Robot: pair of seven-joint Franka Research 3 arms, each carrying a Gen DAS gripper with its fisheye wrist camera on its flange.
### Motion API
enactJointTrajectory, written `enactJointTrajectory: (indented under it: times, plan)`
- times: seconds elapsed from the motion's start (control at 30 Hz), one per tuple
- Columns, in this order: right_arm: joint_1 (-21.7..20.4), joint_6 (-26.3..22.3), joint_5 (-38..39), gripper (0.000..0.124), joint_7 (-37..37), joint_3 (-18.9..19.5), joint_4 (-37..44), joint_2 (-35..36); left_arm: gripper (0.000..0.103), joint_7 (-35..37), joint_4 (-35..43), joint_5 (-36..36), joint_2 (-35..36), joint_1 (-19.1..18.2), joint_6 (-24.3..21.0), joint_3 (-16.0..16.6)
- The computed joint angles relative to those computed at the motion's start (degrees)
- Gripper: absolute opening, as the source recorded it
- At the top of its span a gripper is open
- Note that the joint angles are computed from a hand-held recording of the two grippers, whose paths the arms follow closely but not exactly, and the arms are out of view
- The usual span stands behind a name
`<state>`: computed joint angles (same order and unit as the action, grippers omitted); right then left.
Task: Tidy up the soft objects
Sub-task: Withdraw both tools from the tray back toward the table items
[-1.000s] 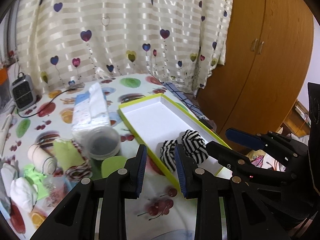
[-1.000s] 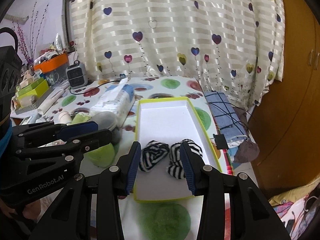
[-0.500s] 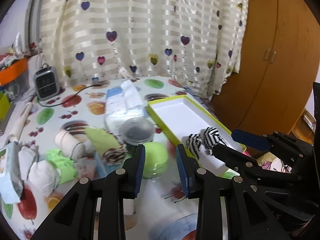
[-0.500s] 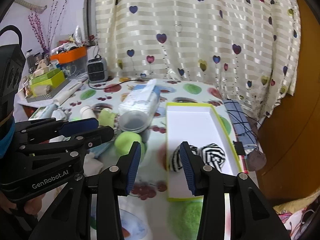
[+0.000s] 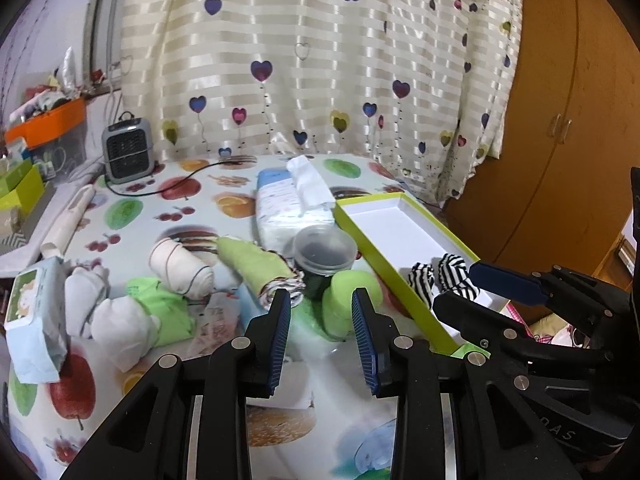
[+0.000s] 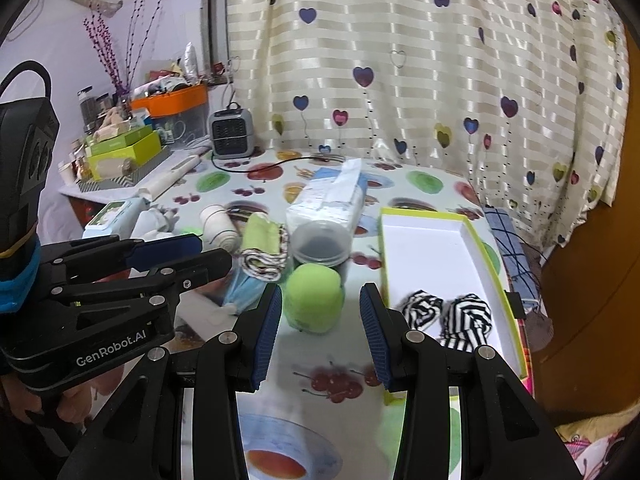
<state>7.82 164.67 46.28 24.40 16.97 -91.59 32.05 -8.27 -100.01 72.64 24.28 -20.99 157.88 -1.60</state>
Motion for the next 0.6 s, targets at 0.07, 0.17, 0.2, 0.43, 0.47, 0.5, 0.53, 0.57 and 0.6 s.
enactJointTrajectory:
  times: [0.07,0.17,0.2,0.43,0.47,0.5,0.53,0.57,0.6]
  plan:
    - [0.24,0.00,-0.29,0.042,-0.07,0.05,0.04,0.05,0.030,-0.55,-0.49,0.25,-0.29,0.00,-0.06,0.15]
    - [0.40,-0.05,-0.46,0.042,-0.27,0.24,-0.13,0.00,0.030,-1.04,-0.97,0.39,-0.53,0.21,-0.12,0.11]
    - [0.49,-0.14,-0.56,0.042,-0.34,0.27,-0.13,0.02,0.030,-1.25,-1.14,0.45,-0.60,0.25,-0.18,0.10]
    - [0.38,-1.46,-0.43,0.042,-1.31,0.62,0.30,0.30,0.030,-1.01,-1.79,-0.53,-0.63,0.89,-0.44,-0.20]
    - [0.33,-1.75,-0.28,0.042,-1.49,0.68,0.38,0.33,0.030,-1.03,-1.92,-0.61,-0.69,0.88,-0.53,-0.19]
    - [0.39,-1.99,-0.24,0.042,-1.54,0.60,0.48,0.38,0.030,-1.01,-2.00,-0.68,-0.71,0.92,-0.54,-0.18]
    - [0.46,-2.17,-0.19,0.042,-1.58,0.52,0.58,0.42,0.030,-1.13,-2.06,-0.63,-0.71,0.90,-0.55,-0.14]
    - [0.49,-2.31,-0.05,0.042,-1.70,0.54,0.60,0.45,0.030,-1.27,-2.21,-0.56,-0.78,0.93,-0.54,-0.09]
    - [0.52,-2.49,0.04,0.042,-1.78,0.50,0.70,0.50,0.030,-1.48,-2.40,-0.43,-0.88,0.92,-0.57,-0.05]
